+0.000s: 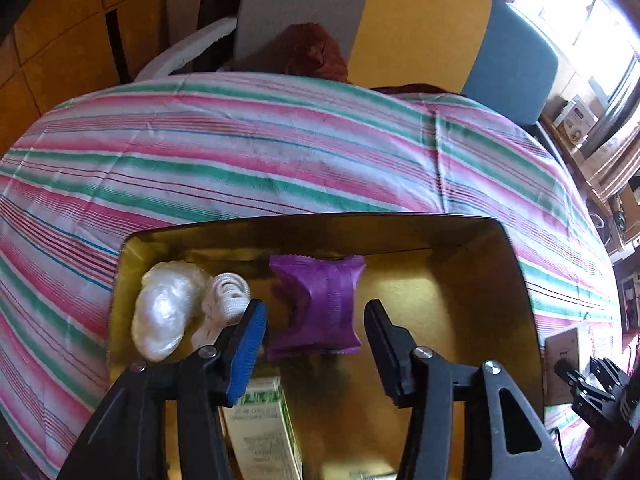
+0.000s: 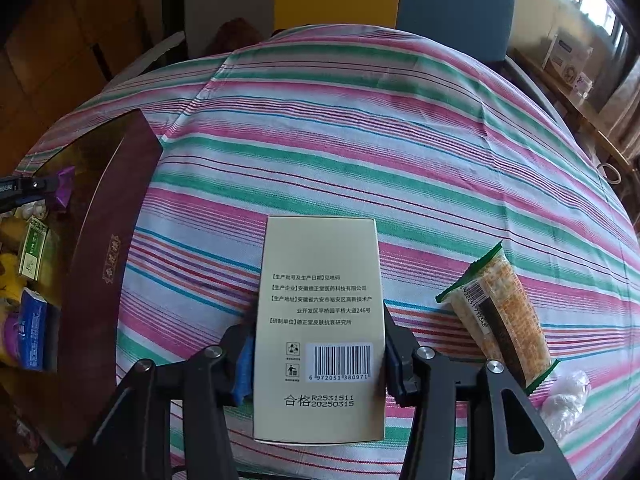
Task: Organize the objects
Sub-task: 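Lower the purple packet into the gold tray and open the left tool, then carry the white box into the gold tray and open the right tool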
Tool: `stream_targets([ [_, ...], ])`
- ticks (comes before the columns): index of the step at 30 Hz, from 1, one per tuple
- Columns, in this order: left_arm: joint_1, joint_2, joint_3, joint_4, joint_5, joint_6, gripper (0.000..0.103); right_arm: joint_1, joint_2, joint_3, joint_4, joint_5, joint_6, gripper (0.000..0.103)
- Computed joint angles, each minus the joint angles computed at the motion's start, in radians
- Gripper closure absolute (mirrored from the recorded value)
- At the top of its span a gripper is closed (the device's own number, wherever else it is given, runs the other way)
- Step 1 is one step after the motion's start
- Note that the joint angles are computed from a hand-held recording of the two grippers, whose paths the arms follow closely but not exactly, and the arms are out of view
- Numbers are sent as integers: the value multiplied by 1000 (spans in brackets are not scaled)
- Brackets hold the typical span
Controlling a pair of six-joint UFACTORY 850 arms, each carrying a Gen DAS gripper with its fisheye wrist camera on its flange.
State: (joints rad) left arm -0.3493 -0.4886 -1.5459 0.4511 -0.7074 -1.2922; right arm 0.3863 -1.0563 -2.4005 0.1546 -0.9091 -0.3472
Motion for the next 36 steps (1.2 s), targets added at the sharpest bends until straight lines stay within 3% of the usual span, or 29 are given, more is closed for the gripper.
stream_targets([
  [5, -92, 99, 71, 239, -22, -156, 51, 0, 12, 21, -16, 23, -6, 53],
  [10, -204, 161, 124, 423, -105, -272, 51, 0, 13, 24, -31, 34, 12, 53],
  [21, -294, 206, 198, 466, -192, -384, 51, 4, 22, 52, -55, 67, 33, 53],
  [32, -307, 250, 269, 460, -176, -435, 51, 8, 39, 85, -102, 98, 64, 53],
  [36, -304, 273, 298, 460, -153, -452, 51, 8, 19, 42, -122, 63, 119, 53],
])
